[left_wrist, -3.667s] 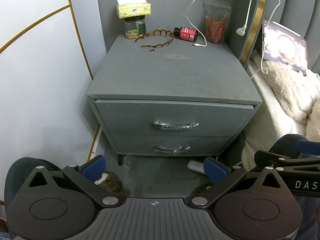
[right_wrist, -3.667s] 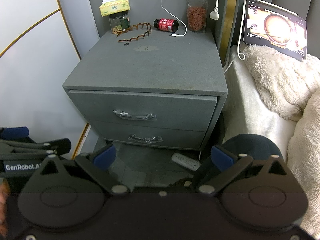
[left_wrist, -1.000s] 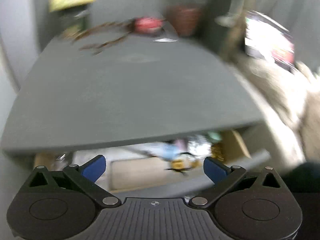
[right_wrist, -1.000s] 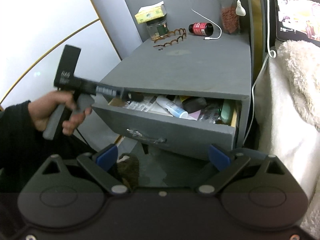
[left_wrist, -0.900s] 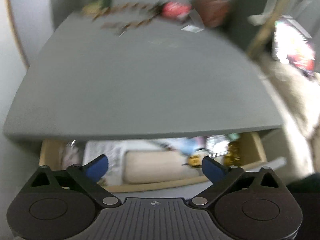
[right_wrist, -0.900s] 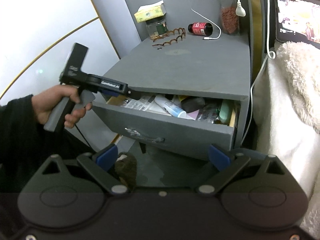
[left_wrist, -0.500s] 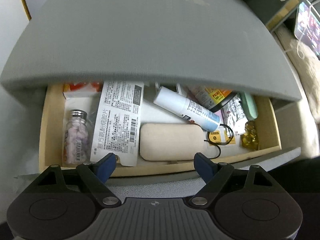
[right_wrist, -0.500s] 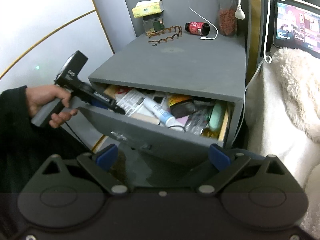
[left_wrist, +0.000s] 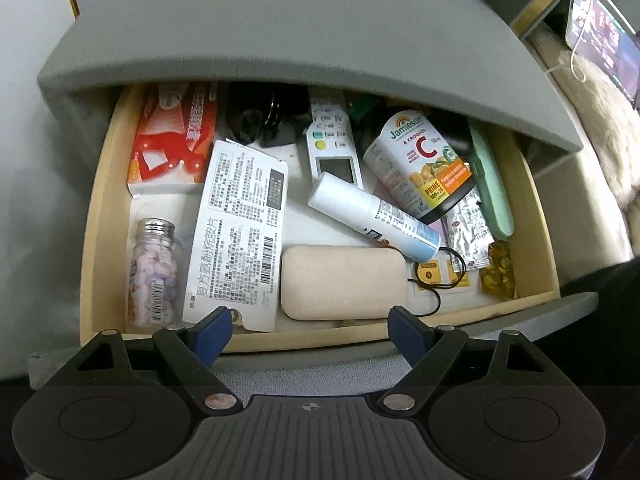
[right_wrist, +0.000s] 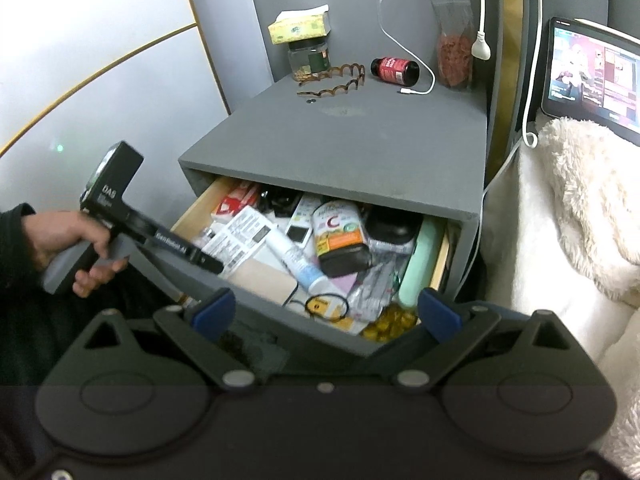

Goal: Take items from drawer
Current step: 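Release the handle and reach the left tool into the open drawer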

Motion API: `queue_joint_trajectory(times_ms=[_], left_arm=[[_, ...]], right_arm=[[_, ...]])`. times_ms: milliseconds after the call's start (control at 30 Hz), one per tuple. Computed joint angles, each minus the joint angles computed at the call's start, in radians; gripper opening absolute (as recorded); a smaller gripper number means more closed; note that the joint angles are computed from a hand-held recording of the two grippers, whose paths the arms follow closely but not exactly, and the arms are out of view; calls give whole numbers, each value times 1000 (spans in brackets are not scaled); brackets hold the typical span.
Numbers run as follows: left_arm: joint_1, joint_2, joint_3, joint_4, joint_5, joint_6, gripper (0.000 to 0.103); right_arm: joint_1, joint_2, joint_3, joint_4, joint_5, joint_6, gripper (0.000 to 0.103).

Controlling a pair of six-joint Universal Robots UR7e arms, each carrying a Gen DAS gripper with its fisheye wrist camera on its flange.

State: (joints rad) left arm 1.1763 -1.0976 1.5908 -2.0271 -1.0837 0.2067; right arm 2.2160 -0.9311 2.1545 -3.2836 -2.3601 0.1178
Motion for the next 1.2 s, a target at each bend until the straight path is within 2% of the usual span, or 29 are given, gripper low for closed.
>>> queue_joint_trajectory(times_ms=[67,133,200,267,433,567,633,833,900,967,1000,1033,1067,1100,1200], left_arm=[[-10,-19,42,-69,26,13,84],[-13,-30,50,-116,14,12,84],[-5,-46,38,-175,-42,-49,87],[-7,-47,6,-196,-58,-110,94],[-23,-1,-102,-216,44,-171,98],[-3,68,-178,-175,66,-130,98],[-1,107,-213,-124,88,-88,98],[12,219,-298,32,146,-67,95],[25,248,-331,96,141,-83,90],[36,270,-357,133,122,-80,93],[40,278,-367,143,109,-71,87],[44,287,-379,160,96,-70,72],[49,299,-403,206,86,-98,65],[52,307,-416,234,80,-115,62],[39,286,-371,201,123,-65,44]], right_arm=[[2,-1,1,-3,2,1,98],[4,-3,2,-6,4,2,98],[6,-3,-1,-2,3,2,98],[8,-3,-5,7,2,2,99],[10,-3,-4,1,7,1,99],[11,-4,-3,-5,13,1,99],[10,-5,-2,-10,17,1,98],[8,-7,3,-21,24,-1,98],[7,-8,5,-26,28,-1,98],[6,-10,8,-32,32,-2,98],[5,-11,10,-37,34,-2,98],[5,-12,12,-43,37,-2,98],[4,-13,13,-46,39,-2,98],[3,-13,13,-49,40,-2,98],[1,-13,14,-53,43,-1,98]])
